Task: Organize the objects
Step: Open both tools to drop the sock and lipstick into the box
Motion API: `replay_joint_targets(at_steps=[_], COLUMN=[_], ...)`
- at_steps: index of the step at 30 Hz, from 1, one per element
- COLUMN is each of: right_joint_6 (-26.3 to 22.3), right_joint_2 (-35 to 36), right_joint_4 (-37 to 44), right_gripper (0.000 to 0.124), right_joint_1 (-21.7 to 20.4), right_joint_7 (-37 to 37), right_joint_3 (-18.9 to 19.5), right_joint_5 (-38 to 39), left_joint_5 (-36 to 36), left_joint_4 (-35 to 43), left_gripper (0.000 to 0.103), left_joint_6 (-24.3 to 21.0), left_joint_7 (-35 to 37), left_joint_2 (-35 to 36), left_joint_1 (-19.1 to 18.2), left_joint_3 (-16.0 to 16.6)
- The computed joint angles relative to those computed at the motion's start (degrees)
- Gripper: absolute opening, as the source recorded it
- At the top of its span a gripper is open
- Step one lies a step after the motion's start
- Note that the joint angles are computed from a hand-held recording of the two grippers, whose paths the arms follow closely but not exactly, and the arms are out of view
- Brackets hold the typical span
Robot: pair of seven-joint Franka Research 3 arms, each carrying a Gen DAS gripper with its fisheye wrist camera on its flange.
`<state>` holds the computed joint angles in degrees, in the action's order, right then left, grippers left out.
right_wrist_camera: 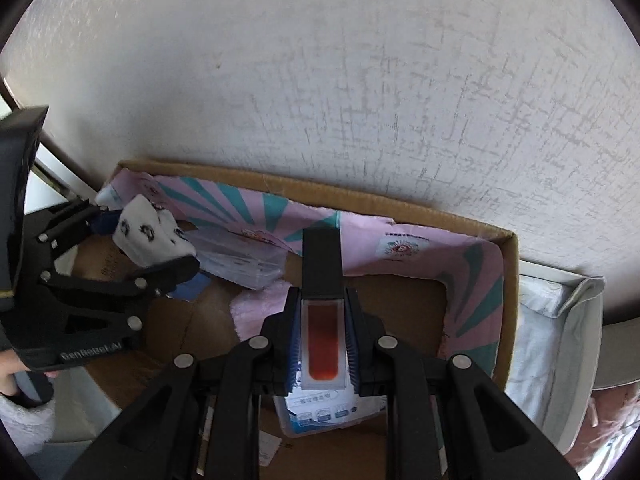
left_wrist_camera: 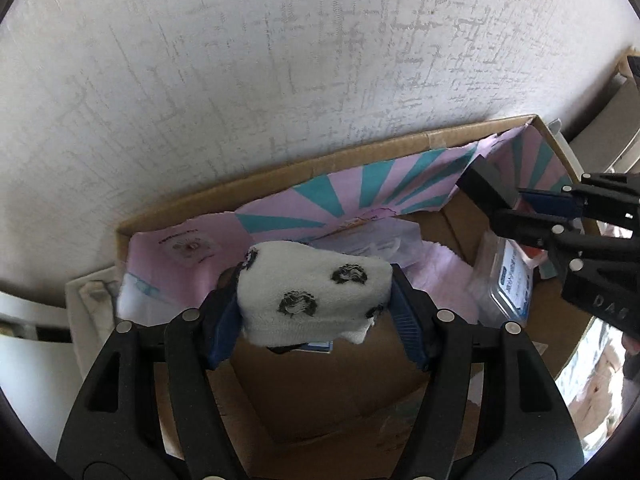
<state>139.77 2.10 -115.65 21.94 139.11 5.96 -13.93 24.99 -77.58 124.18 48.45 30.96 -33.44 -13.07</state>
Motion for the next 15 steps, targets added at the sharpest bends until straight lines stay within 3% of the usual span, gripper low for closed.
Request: replay_joint_targets(at_steps=[1, 2, 3, 8, 15], right_joint_6=[-0.1, 0.0, 0.8, 3.2, 1.4], right_joint_2=[-0.1, -0.3, -0.8, -2.9, -2.8], right_joint_4=[0.0, -0.2, -0.9, -3.7, -2.3], right_gripper=[0.047, 0.063, 0.085, 0.088, 0.088], right_joint_1=[-0.1, -0.2, -0.3, -1.4, -2.4], right_joint_7=[-0.5, -0.7, -0.1, 2.4, 0.9], right_joint_3=[0.0, -0.1, -0.1, -0.2, 0.0], right_joint_5=[0.9, 1.5, 1.4, 2.2, 2.5], left_joint_5=[0.3, 0.5, 0.6, 0.0, 0.0], left_joint_4=[0.3, 0.7, 1.1, 0.6, 0.5], left_gripper=[0.070, 0.092, 0.103, 0.103, 0.103], left_joint_6=[-0.3, -0.7, -1.2, -0.8, -0.4], left_joint_7=[0.2, 0.5, 0.9, 1.7, 0.4], left_joint_2=[0.1, 0.1, 0.3, 0.3, 0.6], left_joint_1=[-0.2, -0.4, -0.5, -0.6, -1.0], left_joint_3=[0.1, 0.1, 0.0, -0.3, 0.0])
